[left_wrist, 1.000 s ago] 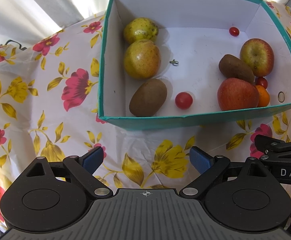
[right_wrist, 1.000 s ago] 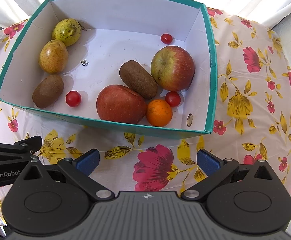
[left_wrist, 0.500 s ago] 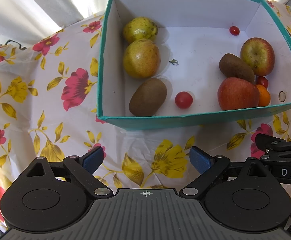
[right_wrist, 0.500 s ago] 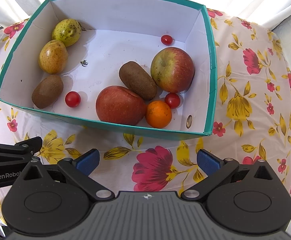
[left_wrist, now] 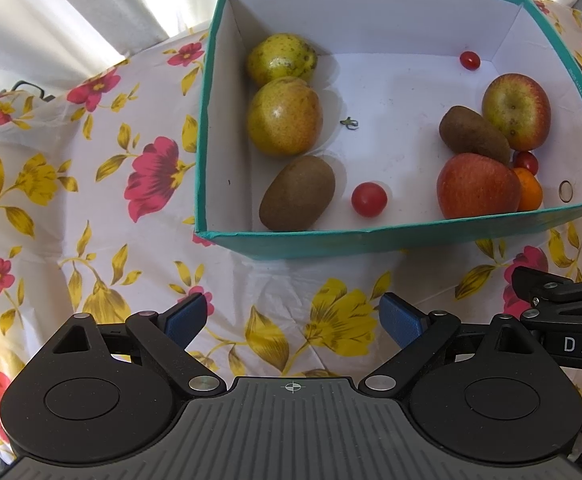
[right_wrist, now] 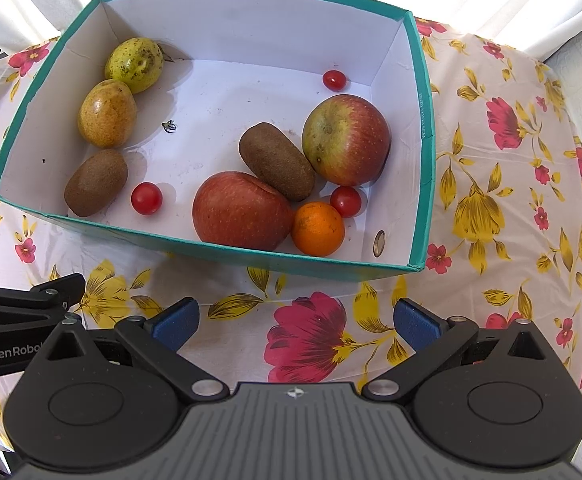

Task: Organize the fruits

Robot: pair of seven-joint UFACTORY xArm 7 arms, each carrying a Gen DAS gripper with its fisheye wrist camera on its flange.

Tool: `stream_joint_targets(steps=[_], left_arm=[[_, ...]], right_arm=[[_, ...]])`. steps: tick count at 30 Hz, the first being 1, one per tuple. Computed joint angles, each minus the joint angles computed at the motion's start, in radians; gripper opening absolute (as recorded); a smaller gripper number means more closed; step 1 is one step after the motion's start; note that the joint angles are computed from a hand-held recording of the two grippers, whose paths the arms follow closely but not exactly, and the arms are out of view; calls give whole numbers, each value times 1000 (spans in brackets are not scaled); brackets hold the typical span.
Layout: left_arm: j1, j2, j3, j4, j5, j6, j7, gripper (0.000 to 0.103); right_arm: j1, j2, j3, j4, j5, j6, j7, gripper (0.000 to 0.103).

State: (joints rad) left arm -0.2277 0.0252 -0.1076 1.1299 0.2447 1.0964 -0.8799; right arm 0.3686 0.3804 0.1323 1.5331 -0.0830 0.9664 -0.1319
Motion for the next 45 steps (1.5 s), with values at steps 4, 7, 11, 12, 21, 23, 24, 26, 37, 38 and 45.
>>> stream_joint_targets(steps=[4, 7, 11, 12, 21, 23, 24, 26, 37, 38, 45], left_arm=[[-1, 0, 0, 0, 0, 1, -1, 96], [-1, -2, 0, -3, -2, -1, -1, 96], [0, -4, 0, -5, -3, -1, -1, 96], [0, -3, 0, -4, -2, 0, -1, 96], [-1, -2, -1, -6, -4, 2, -2, 96], [-2, 1, -1, -2, -3, 4, -3, 96], [-2, 0, -1, -3, -3, 4, -2, 96], [-2, 1, -1, -2, -2, 4, -4, 96], [-3, 0, 0, -5, 0, -2, -8, 96], [-3, 1, -1, -4, 1, 0, -8, 96], [-3, 0, 0, -3, -2, 2, -7, 96]], right_arm=[[1, -2, 0, -3, 0, -1, 1, 103], [1, -2, 0, -4, 0, -2, 0, 103], [2, -4, 0, -7, -2, -4, 2, 103], [1, -4, 1, -8, -1, -5, 1, 103], [1, -8, 1, -15, -1, -7, 0, 103], [1, -10, 1, -16, -1, -7, -1, 103], [1, -10, 1, -16, -1, -7, -1, 103], [1, -9, 1, -16, -2, -6, 0, 103], [0, -11, 0, -17, -5, -9, -3, 103], [0, -11, 0, -18, -6, -9, -4, 103], [3, -10, 0, -16, -11, -8, -1, 103]])
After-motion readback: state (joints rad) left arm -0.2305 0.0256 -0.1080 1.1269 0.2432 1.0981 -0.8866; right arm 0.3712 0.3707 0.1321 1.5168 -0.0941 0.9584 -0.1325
